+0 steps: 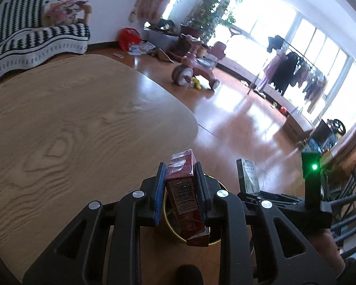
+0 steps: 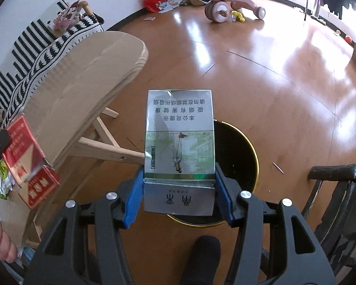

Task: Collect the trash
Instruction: 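Carry both boxes over the black bin and open both tools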

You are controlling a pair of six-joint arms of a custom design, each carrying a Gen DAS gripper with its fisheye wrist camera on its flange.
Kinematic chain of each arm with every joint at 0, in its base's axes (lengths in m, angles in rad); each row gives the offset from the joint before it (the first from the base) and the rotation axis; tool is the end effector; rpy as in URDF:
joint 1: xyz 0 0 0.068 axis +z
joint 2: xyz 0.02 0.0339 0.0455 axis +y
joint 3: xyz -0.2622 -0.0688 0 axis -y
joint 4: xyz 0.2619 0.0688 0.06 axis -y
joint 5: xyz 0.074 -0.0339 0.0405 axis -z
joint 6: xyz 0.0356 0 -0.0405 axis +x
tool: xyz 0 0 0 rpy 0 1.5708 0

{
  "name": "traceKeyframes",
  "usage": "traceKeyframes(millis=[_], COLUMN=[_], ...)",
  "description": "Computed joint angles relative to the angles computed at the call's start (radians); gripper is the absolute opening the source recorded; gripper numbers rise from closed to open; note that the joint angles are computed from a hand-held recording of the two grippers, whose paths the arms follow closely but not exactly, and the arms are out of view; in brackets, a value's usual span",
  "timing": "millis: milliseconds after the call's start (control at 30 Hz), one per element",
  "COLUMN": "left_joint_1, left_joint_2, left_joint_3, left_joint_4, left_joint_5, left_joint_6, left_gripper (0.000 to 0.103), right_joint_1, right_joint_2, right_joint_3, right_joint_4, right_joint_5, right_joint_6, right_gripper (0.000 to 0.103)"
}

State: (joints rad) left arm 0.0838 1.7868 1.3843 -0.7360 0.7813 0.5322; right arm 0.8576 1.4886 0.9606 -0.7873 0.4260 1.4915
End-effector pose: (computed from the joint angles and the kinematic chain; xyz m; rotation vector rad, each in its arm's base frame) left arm 0.3830 0.0070 0.2321 0.7437 2.2872 -0.7806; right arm 0.1955 0.2035 0.1917 0.8963 2.4961 0.0928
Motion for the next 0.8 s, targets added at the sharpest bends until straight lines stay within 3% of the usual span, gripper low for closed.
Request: traceKeyframes(millis=[200,267,800], left_joint_1=[-0.042,-0.053,-0.204], left_joint_2=[0.005,0.015,0.046], left_joint_3=[-0.036,-0.035,-0.150], left_joint_4=[0.044,0.052,0.209], left_joint_5=[-0.021,-0.026,-0.091], left_joint_6=[-0.025,-0.031,-0.101], left_gripper=[0.023,0.023,0.023], right_joint_1=[-0.023,-0.030,-0.019], right_joint_2=[-0.028,-0.039,-0.159], right_joint_3=[-0.033,-0.034,-0.048], right_joint_4=[0.013,0.004,-0.097], right_joint_5=[-0.018,-0.011,0.099], right_joint_6=[-0.012,-0.013,0.076], right_gripper=[0.056,0.071,0.072])
